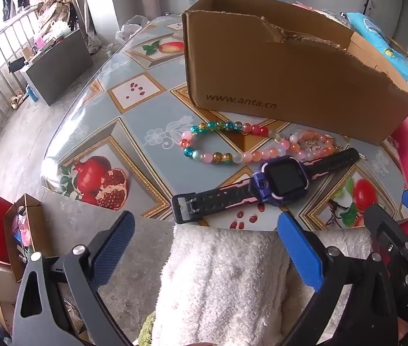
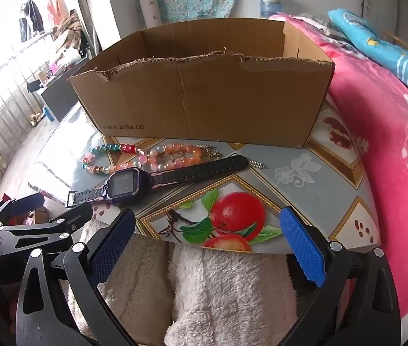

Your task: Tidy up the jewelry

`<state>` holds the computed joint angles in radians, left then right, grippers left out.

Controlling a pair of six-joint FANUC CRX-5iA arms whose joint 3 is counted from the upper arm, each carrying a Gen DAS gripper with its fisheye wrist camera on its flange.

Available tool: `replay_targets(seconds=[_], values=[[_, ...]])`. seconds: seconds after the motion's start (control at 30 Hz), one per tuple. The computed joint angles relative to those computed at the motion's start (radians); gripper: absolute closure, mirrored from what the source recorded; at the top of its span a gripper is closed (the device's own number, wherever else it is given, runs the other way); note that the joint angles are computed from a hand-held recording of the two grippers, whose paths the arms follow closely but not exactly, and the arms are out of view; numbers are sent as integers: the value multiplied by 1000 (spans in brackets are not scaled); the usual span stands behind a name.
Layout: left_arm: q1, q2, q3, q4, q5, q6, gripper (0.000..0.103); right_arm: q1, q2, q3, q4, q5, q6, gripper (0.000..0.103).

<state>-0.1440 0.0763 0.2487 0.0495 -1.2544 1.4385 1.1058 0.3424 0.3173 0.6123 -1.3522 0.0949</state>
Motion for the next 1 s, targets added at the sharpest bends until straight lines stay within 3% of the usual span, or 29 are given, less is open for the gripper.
replay_targets(seconds=[1.0], values=[[-7, 1, 4, 8, 7, -13, 6, 0, -5, -8, 3, 4, -5, 7]])
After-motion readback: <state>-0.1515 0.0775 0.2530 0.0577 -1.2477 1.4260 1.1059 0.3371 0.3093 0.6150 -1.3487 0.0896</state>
